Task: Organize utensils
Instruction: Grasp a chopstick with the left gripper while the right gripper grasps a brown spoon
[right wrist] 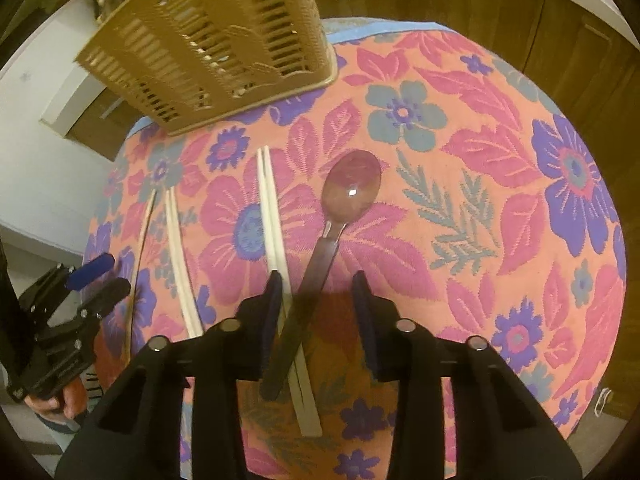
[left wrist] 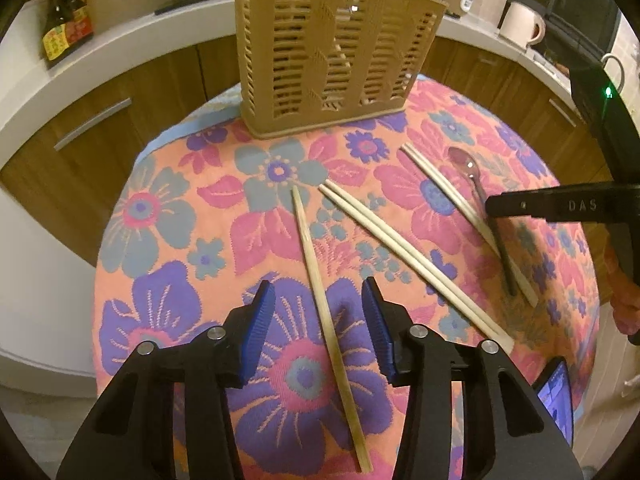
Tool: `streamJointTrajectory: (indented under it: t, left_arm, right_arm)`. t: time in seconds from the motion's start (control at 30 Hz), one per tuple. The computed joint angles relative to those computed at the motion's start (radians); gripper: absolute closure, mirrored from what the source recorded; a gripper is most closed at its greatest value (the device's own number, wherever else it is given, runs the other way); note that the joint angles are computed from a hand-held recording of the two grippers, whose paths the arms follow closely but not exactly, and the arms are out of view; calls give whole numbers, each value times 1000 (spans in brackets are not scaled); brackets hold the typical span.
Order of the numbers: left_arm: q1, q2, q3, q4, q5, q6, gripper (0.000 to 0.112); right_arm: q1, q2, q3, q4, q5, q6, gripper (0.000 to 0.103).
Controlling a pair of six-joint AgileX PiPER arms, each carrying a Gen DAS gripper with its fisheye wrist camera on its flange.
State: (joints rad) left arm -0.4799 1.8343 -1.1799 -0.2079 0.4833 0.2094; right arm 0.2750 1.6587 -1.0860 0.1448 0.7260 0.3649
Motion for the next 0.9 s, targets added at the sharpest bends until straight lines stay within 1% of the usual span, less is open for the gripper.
streamJointTrajectory:
  t: [0.1,0.17,0.2,0.23,0.3,0.33,0.37,0.4,0.43,0.47,0.53,0.6,0.7,0.8,0.9]
  left_arm:
    - [-24,29,-37,57,22,-67,71]
    - [-43,53,-60,98,39,-107,72]
    - [-56,59,-63,146,32,-151,73]
    - [-67,61,-60,191,22,-191,76]
    - [-96,64,-61,297,20,-278,85]
    - [-101,63,-60,313,20,-292,88]
    - [-108,61,-57,340,18,-314,100]
    - [-111,60,-57,350,18,-323,107]
    - [-110,58,-54,349,16,-324,108]
    - [-102,54,-50,322,12,-304,108]
    - [-82,43,-37,256,-1,-255,108]
    - [-65,36,-28,184,-9,-199,108]
    - [-48,28,-17,142,-22,-167,108]
    - [-30,14,2,100,-31,-130,108]
    - [-12,9,9,42,-35,-78,108]
  right_arm:
    - [-15,35,-26,29,8,-15,82]
    - [-4,45,-39,-4,14,14,87]
    - [3,55,-52,-24,22,21,90]
    - [9,60,-58,-36,26,26,90]
    - [23,63,-65,-72,36,35,91]
    - [27,66,-72,-83,41,36,91]
    - [31,64,-71,-94,42,37,93]
    - [35,58,-65,-104,40,37,95]
    - [53,55,-56,-126,29,60,97]
    - [58,43,-48,-147,27,67,101]
    - [76,21,-27,-173,23,86,102]
    - [63,5,-10,-161,32,52,102]
    - [19,-31,32,-97,25,-44,102]
    - [0,-57,44,-133,24,-45,102]
    - [-45,-80,65,-58,24,-138,101]
